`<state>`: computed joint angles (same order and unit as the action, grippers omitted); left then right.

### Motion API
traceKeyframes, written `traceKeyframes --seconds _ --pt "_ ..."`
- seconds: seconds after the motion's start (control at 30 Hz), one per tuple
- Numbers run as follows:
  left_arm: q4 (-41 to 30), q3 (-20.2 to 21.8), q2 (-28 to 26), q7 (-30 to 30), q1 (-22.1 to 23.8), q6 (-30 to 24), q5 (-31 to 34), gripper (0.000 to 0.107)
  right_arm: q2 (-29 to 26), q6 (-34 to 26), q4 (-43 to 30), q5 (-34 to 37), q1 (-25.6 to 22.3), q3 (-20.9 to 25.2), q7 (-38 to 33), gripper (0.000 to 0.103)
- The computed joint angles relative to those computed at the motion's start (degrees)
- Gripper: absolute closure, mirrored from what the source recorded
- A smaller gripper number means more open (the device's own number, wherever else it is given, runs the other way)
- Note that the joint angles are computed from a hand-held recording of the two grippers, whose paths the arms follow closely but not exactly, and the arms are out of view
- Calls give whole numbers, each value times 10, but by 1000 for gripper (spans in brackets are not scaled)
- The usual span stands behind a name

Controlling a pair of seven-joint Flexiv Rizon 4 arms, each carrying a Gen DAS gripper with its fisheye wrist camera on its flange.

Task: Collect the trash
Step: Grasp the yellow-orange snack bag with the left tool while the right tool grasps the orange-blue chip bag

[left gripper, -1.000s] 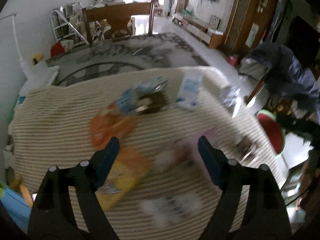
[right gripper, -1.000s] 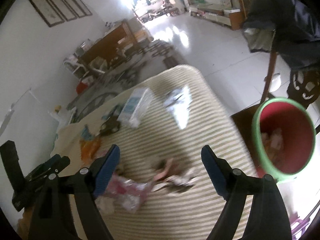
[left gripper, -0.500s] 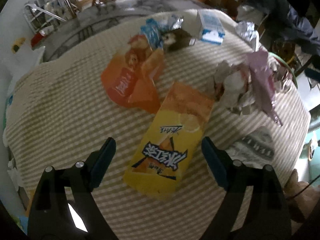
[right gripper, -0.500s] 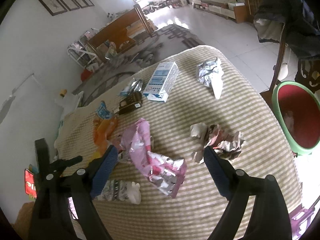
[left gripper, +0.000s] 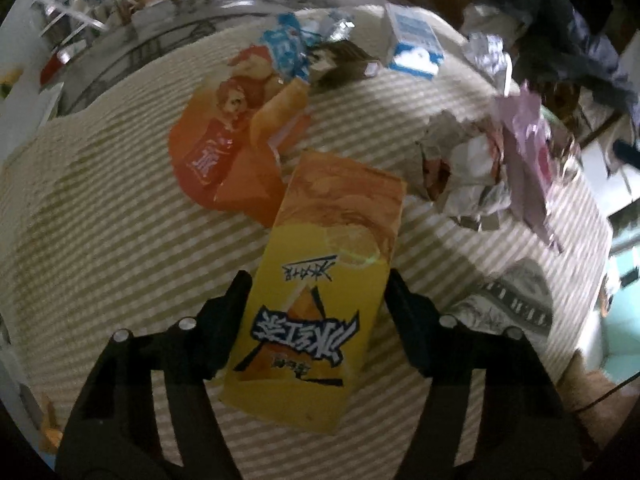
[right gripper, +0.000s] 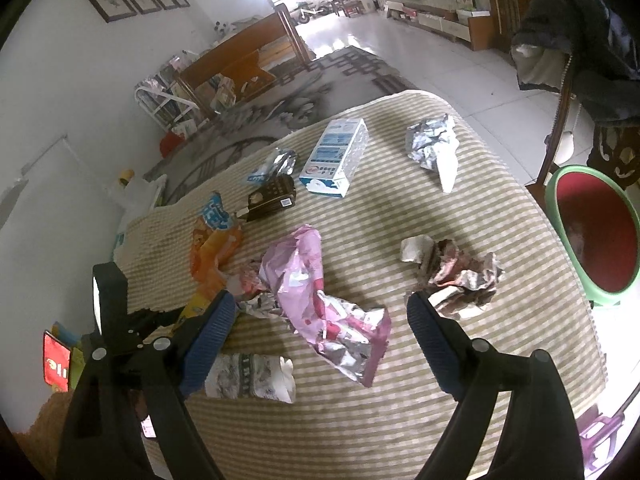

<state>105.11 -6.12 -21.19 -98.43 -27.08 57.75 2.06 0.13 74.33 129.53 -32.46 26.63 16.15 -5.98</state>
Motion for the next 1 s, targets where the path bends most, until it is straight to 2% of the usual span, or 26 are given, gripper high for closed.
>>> traceKeyframes --seconds 0.13,0.23,0.27,0.37,0.43,0.63,0.77,0.83,0.9,1.0 --pt "40 8 31 -60 -1 37 -16 42 -38 15 -40 36 12 0 -51 18" --pt "53 25 54 -138 -9 36 6 42 -88 42 -99 144 15 16 -139 18" --pt "60 27 62 -158 -9 36 13 42 -116 43 -136 207 7 36 -187 17" --pt "72 22 75 -185 -3 38 29 42 -189 6 -245 328 -16 86 -284 17" --pt "76 17 77 -190 3 37 33 42 -231 -26 -307 362 -10 90 -304 17" --pt "88 8 76 -197 14 49 24 42 -318 -137 -433 371 46 41 -285 17" --pt "97 6 79 -195 16 52 21 42 -345 -184 -464 344 81 -1 -236 17" --pt "94 11 79 -205 14 42 32 42 -353 -201 -477 324 91 -12 -229 17" --pt "106 7 80 -200 22 49 16 42 -363 -226 -493 306 97 -20 -228 17" --pt "115 7 85 -196 27 54 8 42 -369 -227 -497 296 102 -27 -218 17"
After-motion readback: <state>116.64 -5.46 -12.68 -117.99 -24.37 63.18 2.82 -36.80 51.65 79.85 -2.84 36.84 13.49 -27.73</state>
